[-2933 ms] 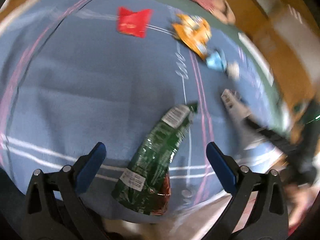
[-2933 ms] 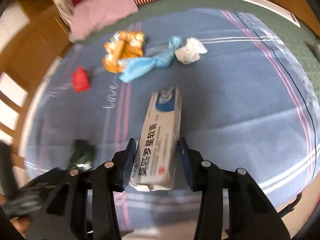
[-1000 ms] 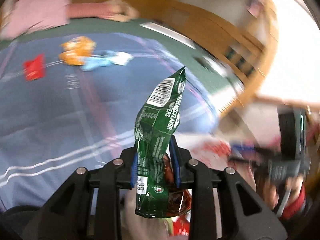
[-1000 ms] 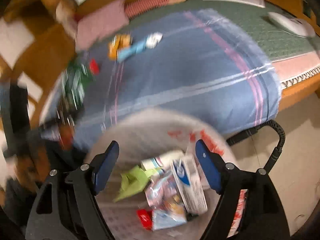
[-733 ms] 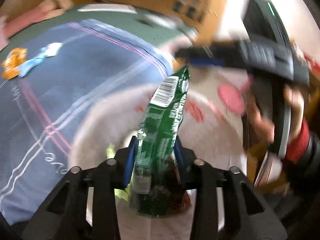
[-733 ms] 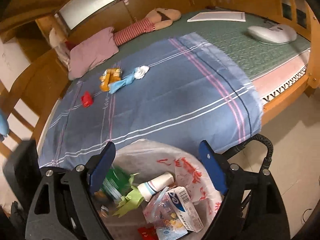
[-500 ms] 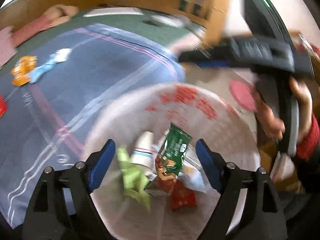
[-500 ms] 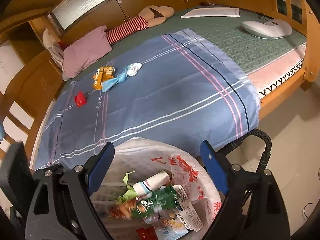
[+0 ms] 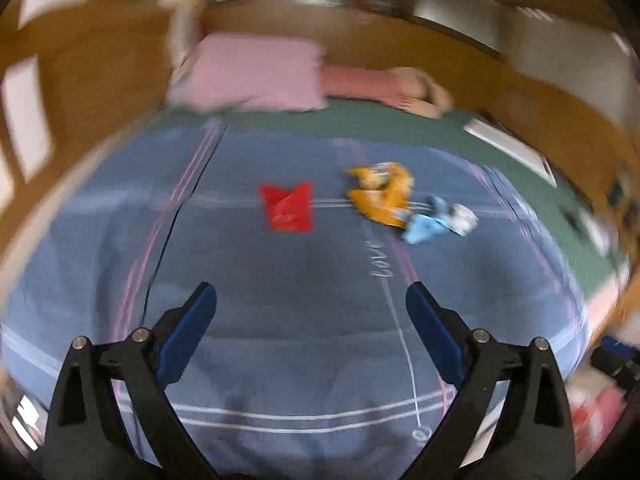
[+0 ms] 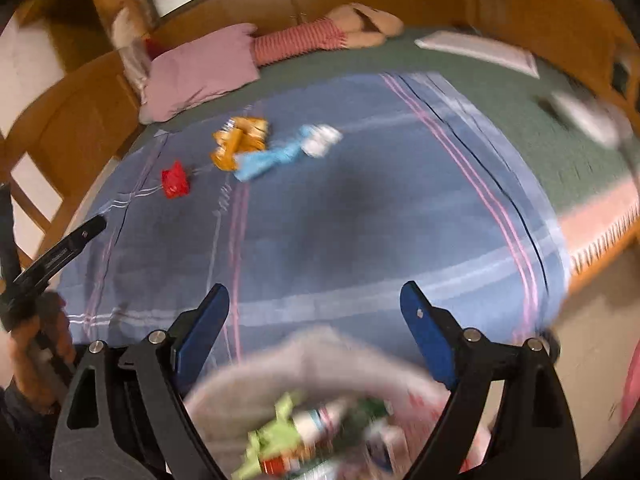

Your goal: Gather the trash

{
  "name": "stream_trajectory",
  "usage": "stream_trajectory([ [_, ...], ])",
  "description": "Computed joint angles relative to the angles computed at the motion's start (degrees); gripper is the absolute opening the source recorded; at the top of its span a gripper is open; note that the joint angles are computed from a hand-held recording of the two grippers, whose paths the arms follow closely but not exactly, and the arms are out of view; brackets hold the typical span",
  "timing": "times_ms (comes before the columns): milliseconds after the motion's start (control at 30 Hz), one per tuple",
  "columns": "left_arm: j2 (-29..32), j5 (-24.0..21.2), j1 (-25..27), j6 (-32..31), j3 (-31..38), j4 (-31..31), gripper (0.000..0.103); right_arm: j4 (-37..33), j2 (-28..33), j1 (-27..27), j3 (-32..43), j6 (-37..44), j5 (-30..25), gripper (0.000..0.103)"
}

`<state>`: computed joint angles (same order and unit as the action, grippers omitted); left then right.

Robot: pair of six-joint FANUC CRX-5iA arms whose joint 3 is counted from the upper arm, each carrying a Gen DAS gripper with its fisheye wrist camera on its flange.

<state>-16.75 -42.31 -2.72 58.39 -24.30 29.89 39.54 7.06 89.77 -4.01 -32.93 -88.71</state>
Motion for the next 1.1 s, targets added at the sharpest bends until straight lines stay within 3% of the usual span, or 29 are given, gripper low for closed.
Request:
stream_trajectory([
  [100, 3.5, -5.9, 3.9, 10.3, 2.7, -0.2, 0.096, 1.7, 2.6, -6.7, 2.4, 8.4, 5.7, 0.086],
  [200, 3.1, -6.2, 7.1, 7.8, -0.7, 8.6, 0.096, 1.6, 6.6, -13.6, 6.6, 15.1, 10.7, 0.086],
  [300, 1.4, -4.0, 7.8, 6.1, -3.3, 12.6, 0.097, 1.6, 12.5, -20.1, 13.1, 22.2, 13.7, 0.086],
  [500, -0.8, -3.0, 7.2, 2.2, -5.3, 15.3, 0.098, -0.7, 26.1, -29.5, 29.6, 29.5, 9.3, 0.086],
  [633, -2.9, -2.0, 6.7, -5.8, -8.3, 21.3, 0.099, -2.9, 31.2, -32.5, 36.9, 31.2, 6.6, 0.085],
  [667, -3.4, -1.4, 6.3, -7.2, -8.8, 22.2, 0.099, -3.6, 32.1, -33.0, 38.1, 32.2, 6.3, 0.081],
  [733, -3.5, -1.3, 6.1, -7.1, -8.6, 21.5, 0.099, -8.4, 33.9, -34.1, 41.7, 36.9, 6.0, 0.055],
  [767, -3.2, -1.7, 6.2, -6.6, -8.2, 21.0, 0.099, -10.6, 34.4, -34.5, 42.9, 38.8, 6.0, 0.028],
  [800, -3.1, -1.9, 6.4, -6.1, -8.1, 21.0, 0.099, -11.9, 35.3, -34.6, 44.4, 40.5, 4.7, 0.021],
  [967, -3.1, -1.2, 7.9, -4.9, -9.8, 26.3, 0.099, -13.0, 28.0, -32.9, 34.5, 39.5, 13.2, 0.014],
  [1100, -2.6, -1.5, 9.1, -2.5, -10.5, 28.7, 0.1, -18.4, 21.4, -29.8, 28.0, 44.4, 19.2, 0.014],
])
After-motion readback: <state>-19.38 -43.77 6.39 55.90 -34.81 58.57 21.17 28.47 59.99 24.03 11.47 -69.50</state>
